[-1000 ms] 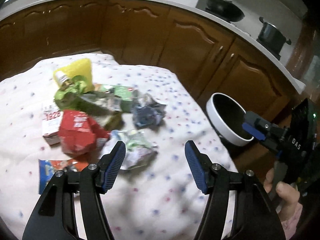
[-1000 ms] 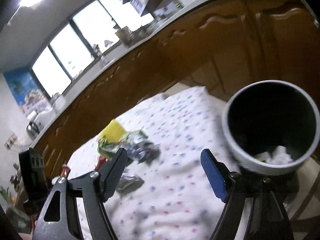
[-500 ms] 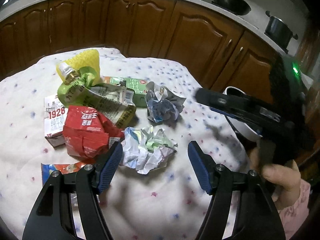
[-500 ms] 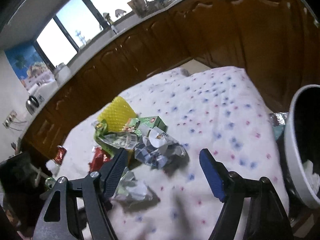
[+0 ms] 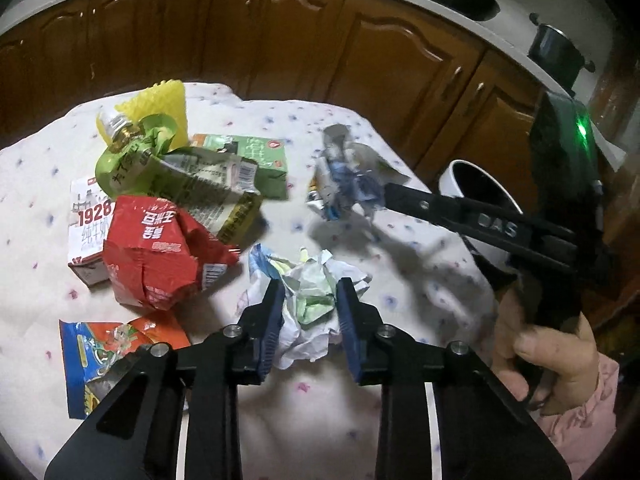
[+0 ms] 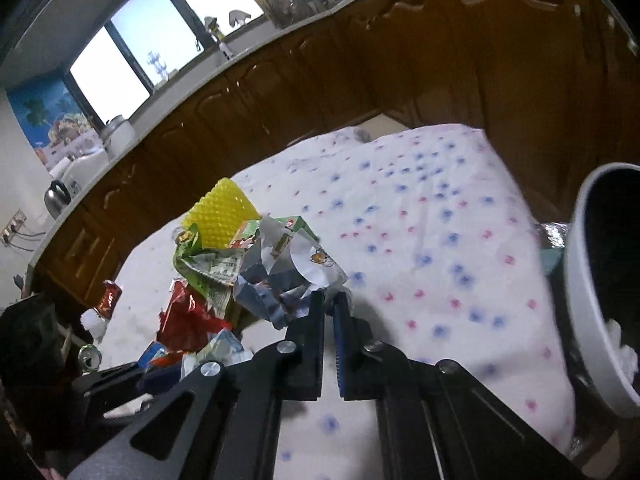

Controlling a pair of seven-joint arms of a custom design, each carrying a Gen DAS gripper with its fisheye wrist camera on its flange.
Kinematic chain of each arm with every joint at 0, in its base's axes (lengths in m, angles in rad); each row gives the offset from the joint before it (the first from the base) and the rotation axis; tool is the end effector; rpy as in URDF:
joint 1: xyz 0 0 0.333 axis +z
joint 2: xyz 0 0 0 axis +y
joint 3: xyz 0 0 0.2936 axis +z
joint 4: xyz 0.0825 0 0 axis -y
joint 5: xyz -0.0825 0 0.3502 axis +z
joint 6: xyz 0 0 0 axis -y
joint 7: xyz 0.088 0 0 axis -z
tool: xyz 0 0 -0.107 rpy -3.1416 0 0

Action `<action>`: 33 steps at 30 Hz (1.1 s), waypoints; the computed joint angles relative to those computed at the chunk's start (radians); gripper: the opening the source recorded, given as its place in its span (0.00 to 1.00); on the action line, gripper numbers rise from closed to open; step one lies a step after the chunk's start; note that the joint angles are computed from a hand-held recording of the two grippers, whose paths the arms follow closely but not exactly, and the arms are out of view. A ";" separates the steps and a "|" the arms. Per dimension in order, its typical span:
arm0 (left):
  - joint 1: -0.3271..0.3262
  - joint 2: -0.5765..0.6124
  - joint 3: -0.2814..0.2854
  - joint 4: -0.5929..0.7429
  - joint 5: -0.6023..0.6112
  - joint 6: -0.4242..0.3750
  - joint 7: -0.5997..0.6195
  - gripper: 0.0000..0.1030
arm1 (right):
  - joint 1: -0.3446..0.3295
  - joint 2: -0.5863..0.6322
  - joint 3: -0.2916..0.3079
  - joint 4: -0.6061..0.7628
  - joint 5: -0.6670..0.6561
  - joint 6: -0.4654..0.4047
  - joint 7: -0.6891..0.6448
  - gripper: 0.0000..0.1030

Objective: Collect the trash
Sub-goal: 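Grasp crumpled paper with left tool while right tool grasps crumpled foil wrapper, then carry both crumpled items to the bin and open both tools inside it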

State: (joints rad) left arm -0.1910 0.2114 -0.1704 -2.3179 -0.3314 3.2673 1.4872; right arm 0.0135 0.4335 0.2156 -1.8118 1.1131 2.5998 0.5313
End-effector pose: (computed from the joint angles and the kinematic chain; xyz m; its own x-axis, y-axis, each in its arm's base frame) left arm 0.5208 -0.1593 0.3409 -0.0150 -0.9618 0.2733 -0.7747 -0.1616 -0.6113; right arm 0.6258 0.1143 0.3359 0.4414 -0.7743 -0.4535 -0.7970 -0.1061 -0.5946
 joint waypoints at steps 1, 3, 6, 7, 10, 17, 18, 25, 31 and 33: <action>0.014 -0.003 -0.019 -0.004 -0.002 0.006 0.003 0.24 | -0.009 -0.012 0.002 -0.014 0.015 0.001 -0.012 0.04; 0.046 -0.007 -0.062 -0.010 -0.004 0.017 0.008 0.24 | -0.017 -0.044 -0.001 -0.050 0.049 0.015 -0.042 0.04; 0.144 -0.007 -0.171 -0.012 -0.007 0.022 0.016 0.24 | -0.031 -0.093 -0.019 -0.100 0.114 0.004 -0.095 0.04; 0.202 -0.004 -0.234 -0.012 -0.006 0.028 0.022 0.24 | -0.027 -0.103 -0.029 -0.109 0.127 0.003 -0.103 0.04; 0.218 -0.008 -0.264 -0.012 0.001 0.040 0.017 0.24 | -0.025 -0.147 -0.060 -0.147 0.180 0.000 -0.144 0.04; 0.225 -0.006 -0.290 0.023 0.038 0.036 0.001 0.24 | 0.001 -0.219 -0.126 -0.217 0.264 0.042 -0.219 0.04; 0.225 -0.003 -0.294 0.029 0.040 0.034 0.001 0.24 | 0.000 -0.226 -0.134 -0.224 0.272 0.041 -0.224 0.04; 0.172 0.027 -0.271 0.086 0.035 0.013 0.017 0.24 | -0.006 -0.251 -0.179 -0.255 0.301 0.046 -0.249 0.04; 0.092 0.052 -0.213 0.142 0.020 -0.016 0.042 0.24 | -0.020 -0.258 -0.200 -0.273 0.325 0.062 -0.257 0.04; 0.066 0.065 -0.196 0.168 0.016 -0.033 0.050 0.24 | -0.026 -0.261 -0.206 -0.278 0.332 0.070 -0.264 0.04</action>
State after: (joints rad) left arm -0.1249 0.2761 -0.3659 -2.1495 -0.3157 3.2343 1.5371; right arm -0.0126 0.1726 0.0099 -2.0900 1.4451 2.6703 0.2677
